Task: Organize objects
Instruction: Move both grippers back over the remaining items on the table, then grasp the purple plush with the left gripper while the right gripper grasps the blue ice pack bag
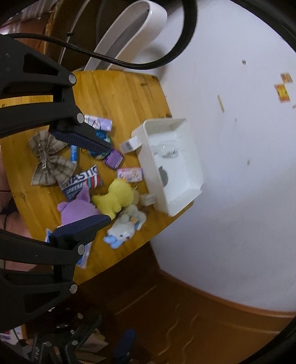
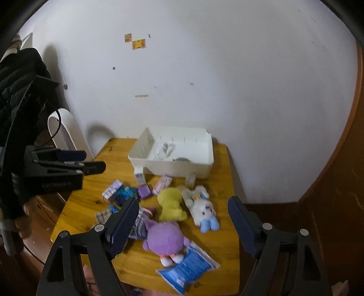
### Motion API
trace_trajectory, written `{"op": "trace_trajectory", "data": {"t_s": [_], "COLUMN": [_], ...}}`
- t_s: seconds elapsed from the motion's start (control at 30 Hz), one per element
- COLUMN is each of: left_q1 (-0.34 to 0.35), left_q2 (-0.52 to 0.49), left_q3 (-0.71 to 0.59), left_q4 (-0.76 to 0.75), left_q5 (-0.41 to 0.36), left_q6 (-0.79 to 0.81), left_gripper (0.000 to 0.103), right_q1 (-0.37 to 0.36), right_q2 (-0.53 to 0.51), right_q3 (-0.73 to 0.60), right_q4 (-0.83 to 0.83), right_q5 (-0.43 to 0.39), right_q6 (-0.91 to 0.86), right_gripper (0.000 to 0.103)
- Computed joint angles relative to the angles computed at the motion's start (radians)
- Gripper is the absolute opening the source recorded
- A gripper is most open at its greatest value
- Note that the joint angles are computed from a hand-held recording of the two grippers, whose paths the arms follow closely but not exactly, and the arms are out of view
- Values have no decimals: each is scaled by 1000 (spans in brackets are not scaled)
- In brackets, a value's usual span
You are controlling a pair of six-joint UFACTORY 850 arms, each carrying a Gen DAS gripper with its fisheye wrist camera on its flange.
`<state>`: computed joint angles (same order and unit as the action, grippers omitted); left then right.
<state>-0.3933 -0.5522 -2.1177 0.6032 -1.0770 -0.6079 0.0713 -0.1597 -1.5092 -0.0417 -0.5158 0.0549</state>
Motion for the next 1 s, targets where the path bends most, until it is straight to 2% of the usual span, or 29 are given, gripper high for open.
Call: {"op": "trace_trajectory", "data": {"t_s": [0.07,0.23,0.53,0.73,0.87,1.0], "left_q1": [-5,-16,-6,26,42,70], "left_q2": [9,9,-82,-163,-245,-276], "left_q3": [34,99,106,48,-39,-64], "left_q4": [-12,-24,-151,-222,-208,-298], "left_q5": [27,79,94,72,-13,-16], "left_q6": [7,36,152,115,17,-18], "left_gripper": [67,68,68,68,68,68], "right_q1": [-11,-46,-83,-81,-80,-78], "right_q2": [24,59,56,-7,-51,-98], "right_q3": [46,141,280,314,324,314], "right_q4": [-6,34,184,226,269,327], "right_q5": [3,10,78,69,73,61], "right_q6": [7,9,19,49,50,27], "right_gripper": [81,81,81,81,81,81]}}
